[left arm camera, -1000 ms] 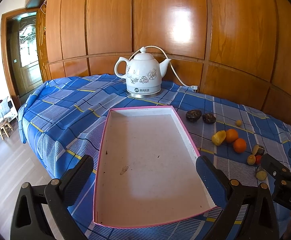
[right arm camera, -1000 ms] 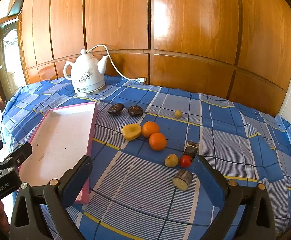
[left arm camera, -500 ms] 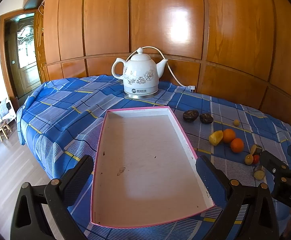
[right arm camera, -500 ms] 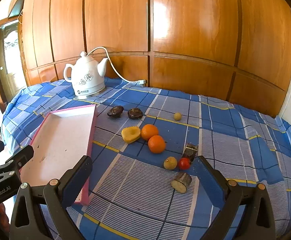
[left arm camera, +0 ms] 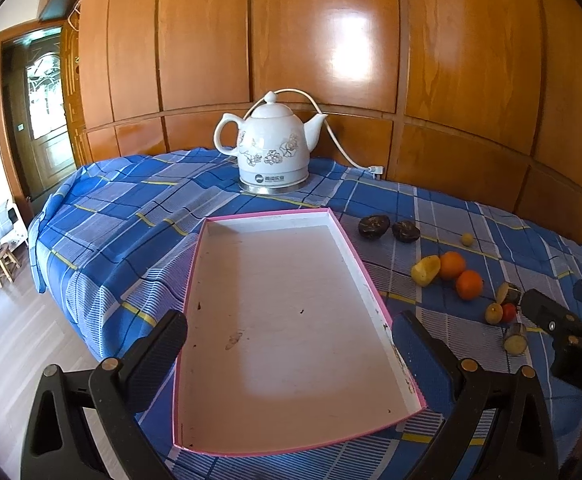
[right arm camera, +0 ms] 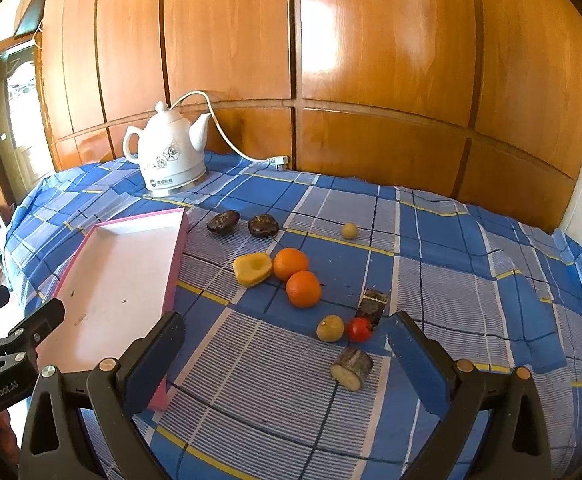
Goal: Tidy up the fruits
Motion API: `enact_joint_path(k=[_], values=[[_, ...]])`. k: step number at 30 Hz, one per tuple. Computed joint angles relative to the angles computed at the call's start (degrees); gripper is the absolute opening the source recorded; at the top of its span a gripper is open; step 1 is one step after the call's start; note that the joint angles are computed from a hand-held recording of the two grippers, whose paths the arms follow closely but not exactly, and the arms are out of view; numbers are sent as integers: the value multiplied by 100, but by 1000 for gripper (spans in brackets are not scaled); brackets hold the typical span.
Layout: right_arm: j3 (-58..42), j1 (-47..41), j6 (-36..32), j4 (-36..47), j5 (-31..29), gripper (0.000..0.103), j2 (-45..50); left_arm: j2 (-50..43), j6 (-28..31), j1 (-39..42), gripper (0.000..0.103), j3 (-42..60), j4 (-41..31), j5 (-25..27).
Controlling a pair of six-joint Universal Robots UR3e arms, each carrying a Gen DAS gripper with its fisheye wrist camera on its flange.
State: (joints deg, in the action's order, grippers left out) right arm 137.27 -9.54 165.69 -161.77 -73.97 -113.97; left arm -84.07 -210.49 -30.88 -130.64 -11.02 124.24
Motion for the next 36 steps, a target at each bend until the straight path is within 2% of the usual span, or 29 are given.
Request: enact_joint_path(k=[5,13,18,23,28,32,36], values=[[-562,-687,-526,945,569,102,239,175,333,401,103,-124,149,-897],[-1989,-1467,-1126,1990,809,98,1302,17,656,817,101,199,-242,-1607],[-2831,-1769,-1432,2482,788,93,2217,-255,1024,742,100,606,-321,-1593],[-3075,-2045,-1454,2575,862,86,2766,-780,1447,585,99,1224,-453,-1440],[-3293,-1977,-1374,2816,802,82,2939,-1351,1850,660,90,1934,-707,-1714],[-3385,-1951,-1407,3006,878,80,2972,-1678,2149,883,67,2407,-1053,-2250],[-3531,-1995,-1405,3294,1020,80,3030,-1981,2427,1077,59,2821,-1306,-2662]])
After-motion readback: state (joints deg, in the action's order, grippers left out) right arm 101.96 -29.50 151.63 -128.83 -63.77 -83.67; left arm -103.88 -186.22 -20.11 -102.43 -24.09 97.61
